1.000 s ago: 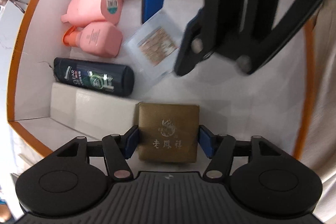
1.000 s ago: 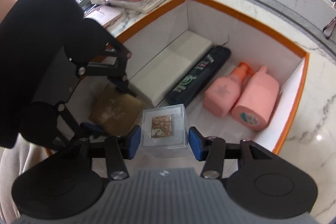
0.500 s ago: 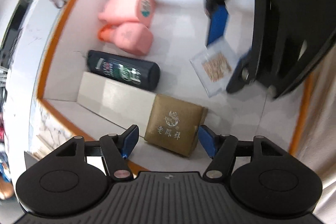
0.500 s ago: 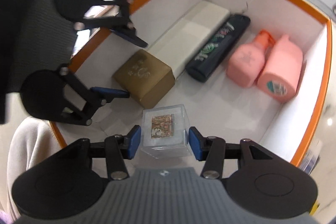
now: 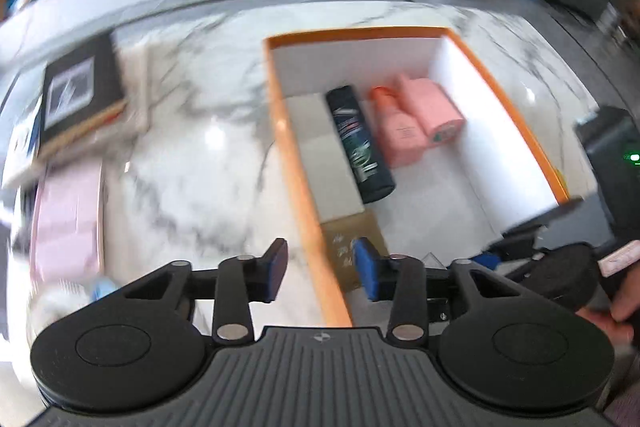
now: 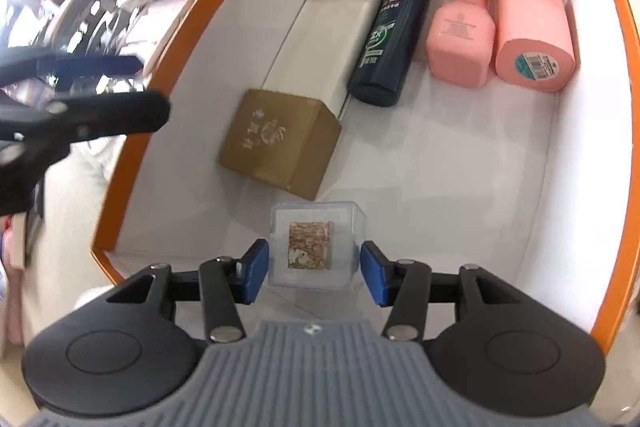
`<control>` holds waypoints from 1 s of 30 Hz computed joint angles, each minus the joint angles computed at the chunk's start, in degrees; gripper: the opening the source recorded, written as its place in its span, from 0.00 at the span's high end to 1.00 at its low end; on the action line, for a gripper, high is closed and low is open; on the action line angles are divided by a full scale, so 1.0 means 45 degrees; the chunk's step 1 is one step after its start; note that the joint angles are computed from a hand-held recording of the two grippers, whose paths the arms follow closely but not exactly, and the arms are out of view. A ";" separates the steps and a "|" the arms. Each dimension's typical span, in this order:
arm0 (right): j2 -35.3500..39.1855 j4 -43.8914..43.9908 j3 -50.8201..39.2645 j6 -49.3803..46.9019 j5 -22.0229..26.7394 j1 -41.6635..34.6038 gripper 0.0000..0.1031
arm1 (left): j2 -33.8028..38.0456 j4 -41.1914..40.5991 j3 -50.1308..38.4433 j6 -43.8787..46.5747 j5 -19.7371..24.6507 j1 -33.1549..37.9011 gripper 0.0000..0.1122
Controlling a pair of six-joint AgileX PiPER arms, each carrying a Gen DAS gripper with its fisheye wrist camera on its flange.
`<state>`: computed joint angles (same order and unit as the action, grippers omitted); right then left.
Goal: Organize rigid objects
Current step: 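Lower the brown box and clear cube into the box and open both grippers, then move both grippers back to the table toward the white tube and yellow tape measure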
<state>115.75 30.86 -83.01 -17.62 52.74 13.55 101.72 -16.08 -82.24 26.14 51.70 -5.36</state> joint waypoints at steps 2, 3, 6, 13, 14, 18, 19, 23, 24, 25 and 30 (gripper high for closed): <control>-0.0032 0.0479 0.0107 0.0121 0.0295 -0.0196 0.40 | -0.0341 -0.0393 0.0568 -0.0270 -0.0188 0.0288 0.70; -0.0136 0.0649 0.0277 0.0192 0.0307 -0.0272 0.40 | -0.0489 -0.0800 0.0908 -0.0312 -0.0351 0.0420 0.71; -0.0591 0.1046 0.1066 0.0578 -0.0077 -0.0409 0.49 | -0.0966 -0.1799 0.2031 -0.0451 -0.1012 0.0669 0.76; -0.0602 0.2181 0.1517 0.0401 -0.0639 -0.0365 0.72 | -0.1824 -0.2737 0.3532 -0.0476 -0.1927 0.0894 0.80; -0.0630 0.2082 0.1481 0.0358 -0.0826 -0.0173 0.73 | -0.1855 -0.2839 0.3602 -0.0478 -0.1969 0.0934 0.80; -0.0424 0.2228 0.1227 0.0325 -0.1063 0.0287 0.74 | -0.1934 -0.3084 0.3746 -0.0610 -0.2043 0.1051 0.81; -0.0395 0.2362 0.1232 0.0222 -0.1137 0.0365 0.74 | -0.1973 -0.3081 0.3795 -0.0642 -0.2084 0.1038 0.81; -0.0260 0.2859 0.1302 -0.0169 -0.1432 0.0530 0.75 | -0.2044 -0.2982 0.3905 -0.0772 -0.2234 0.0946 0.81; -0.0264 0.2921 0.1378 -0.0231 -0.1534 0.0565 0.75 | -0.2044 -0.2965 0.3907 -0.0786 -0.2244 0.0938 0.81; -0.0244 0.2986 0.1412 -0.0303 -0.1576 0.0573 0.75 | -0.2056 -0.2920 0.3923 -0.0838 -0.2271 0.0918 0.81; -0.0813 0.2960 0.1846 -0.0681 -0.1953 0.0642 0.75 | -0.2750 -0.2694 0.4214 -0.1206 -0.2652 0.0809 0.81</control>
